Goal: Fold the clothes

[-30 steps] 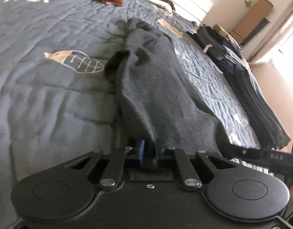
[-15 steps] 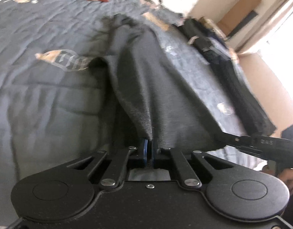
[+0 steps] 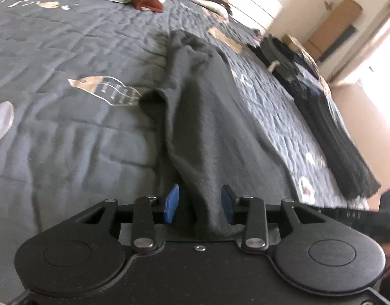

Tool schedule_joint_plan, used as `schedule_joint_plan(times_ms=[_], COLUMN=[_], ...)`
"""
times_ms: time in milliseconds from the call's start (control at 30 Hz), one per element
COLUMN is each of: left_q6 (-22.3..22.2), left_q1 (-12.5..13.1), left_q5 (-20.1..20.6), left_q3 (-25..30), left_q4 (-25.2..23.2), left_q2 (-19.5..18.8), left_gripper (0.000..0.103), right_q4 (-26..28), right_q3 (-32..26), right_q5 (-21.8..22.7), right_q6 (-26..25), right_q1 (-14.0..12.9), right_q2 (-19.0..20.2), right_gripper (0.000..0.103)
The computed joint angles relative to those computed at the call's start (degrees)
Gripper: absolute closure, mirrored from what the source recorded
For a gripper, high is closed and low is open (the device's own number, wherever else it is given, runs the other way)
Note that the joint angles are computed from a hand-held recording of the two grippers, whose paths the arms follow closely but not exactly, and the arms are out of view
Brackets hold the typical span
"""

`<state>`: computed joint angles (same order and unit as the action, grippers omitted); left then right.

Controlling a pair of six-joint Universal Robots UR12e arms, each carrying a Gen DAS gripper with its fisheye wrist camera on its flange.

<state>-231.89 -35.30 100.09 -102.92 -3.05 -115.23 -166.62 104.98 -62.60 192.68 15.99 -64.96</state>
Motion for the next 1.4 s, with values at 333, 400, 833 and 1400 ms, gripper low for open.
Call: schedule_joint_plan(times_ms=[333,400,833,1400], left_q6=[-4.0,-4.7,-10.6,-9.0], left_q1=[1.6,1.9,3.7,2.8], left_q5=[-6.1,-8.0,-13.6,-9.0], left_q3=[0.3,0.7,-2.0,-0.4], left_q4=[-1.0,-1.7,9.9,1.4], left_q2=[-1.0,-1.6,-2.3,-1.6], left_gripper=[0.047,0.045,0.091,0.057], right_q4=[-4.0,-2.6,-0.3,-5.2], right_q3=[0.4,0.0,-0.8,0.4], right_q5=[0.4,0.6,1.7,1.1], right_q6=[2.8,1.7,0.7,5.9], right_q1=[-0.8,-0.6,-0.2,-1.7], right_q2=[0.4,0.6,1.7,1.3], right_gripper=[0.057,0.055,0.06,0.052])
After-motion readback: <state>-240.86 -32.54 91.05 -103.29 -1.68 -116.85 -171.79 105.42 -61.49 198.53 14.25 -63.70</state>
